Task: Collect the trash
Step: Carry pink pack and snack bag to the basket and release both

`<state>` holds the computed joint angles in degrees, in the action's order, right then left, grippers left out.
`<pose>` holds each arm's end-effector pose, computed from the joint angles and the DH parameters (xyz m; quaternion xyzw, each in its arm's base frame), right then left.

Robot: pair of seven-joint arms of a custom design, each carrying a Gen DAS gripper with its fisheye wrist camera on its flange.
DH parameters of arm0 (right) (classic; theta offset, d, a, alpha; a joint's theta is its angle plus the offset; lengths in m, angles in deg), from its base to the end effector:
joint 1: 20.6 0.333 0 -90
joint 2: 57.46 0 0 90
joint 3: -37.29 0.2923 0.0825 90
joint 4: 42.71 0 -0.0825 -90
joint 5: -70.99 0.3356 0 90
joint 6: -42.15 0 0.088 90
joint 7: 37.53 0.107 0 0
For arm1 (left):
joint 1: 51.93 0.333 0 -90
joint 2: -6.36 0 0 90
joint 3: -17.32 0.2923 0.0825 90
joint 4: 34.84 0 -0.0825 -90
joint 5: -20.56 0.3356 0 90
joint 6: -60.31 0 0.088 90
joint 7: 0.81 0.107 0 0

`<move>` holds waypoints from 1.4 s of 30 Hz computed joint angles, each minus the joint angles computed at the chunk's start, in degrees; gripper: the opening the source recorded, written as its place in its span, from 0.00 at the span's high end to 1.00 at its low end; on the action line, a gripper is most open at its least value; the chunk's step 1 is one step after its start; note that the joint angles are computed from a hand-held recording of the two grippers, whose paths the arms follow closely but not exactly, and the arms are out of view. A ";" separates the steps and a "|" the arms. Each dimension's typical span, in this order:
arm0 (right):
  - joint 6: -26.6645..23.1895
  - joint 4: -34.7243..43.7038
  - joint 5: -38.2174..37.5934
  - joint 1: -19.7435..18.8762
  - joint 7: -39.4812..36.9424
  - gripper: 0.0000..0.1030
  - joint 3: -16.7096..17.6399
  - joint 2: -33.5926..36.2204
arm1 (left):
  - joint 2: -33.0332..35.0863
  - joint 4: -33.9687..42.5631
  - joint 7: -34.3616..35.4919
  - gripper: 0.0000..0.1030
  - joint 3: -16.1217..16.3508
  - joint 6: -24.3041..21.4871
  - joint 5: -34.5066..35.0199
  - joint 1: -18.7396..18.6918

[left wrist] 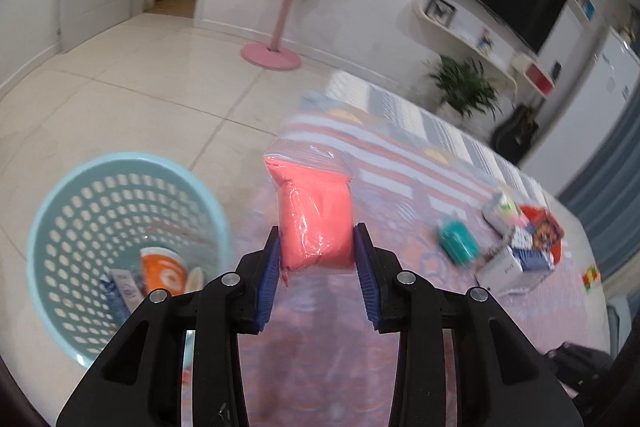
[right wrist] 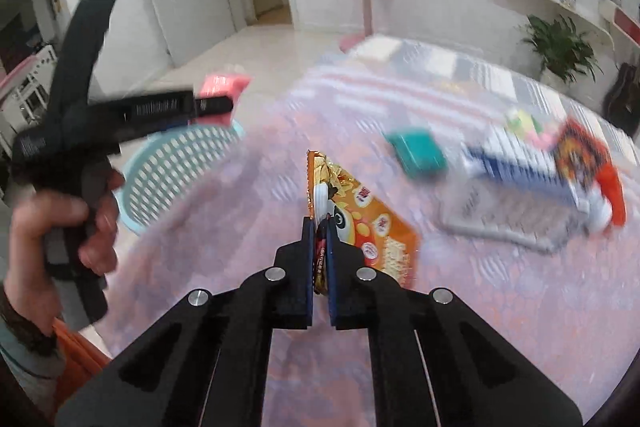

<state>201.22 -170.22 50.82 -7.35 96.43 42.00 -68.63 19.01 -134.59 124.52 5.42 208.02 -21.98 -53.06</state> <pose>0.4682 0.1703 0.5389 -0.5972 0.7071 -0.2083 0.3162 0.6065 -0.1171 0.5100 -0.5384 0.7370 -0.4031 0.0669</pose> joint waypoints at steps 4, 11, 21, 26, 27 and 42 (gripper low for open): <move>-0.05 7.69 0.80 1.05 -3.18 0.96 0.11 3.95 | -0.14 1.12 0.51 0.67 1.31 -0.28 -2.71 2.67; 3.32 25.58 10.37 3.90 -17.28 0.96 0.96 15.89 | 1.78 5.33 -1.45 0.67 3.57 -1.87 -4.66 7.72; -7.77 55.62 28.29 2.75 -32.02 0.96 7.87 38.65 | 8.42 13.74 -11.67 0.67 5.59 -7.45 4.19 10.67; -14.82 65.71 32.30 3.28 -30.71 0.96 6.94 47.05 | 14.91 21.49 -19.68 0.67 5.05 -16.66 9.81 11.72; -15.81 67.19 31.66 3.88 -29.49 0.96 5.94 48.15 | 15.77 22.46 -20.55 0.67 4.80 -18.06 10.40 11.97; -19.60 70.95 31.91 3.95 -25.17 0.76 5.18 52.48 | 16.34 21.62 -22.66 0.45 3.43 -17.66 11.37 13.47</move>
<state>181.62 -99.27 82.73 -3.40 71.26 47.17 -16.14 35.36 -112.97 101.85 8.85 190.36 -10.61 -39.59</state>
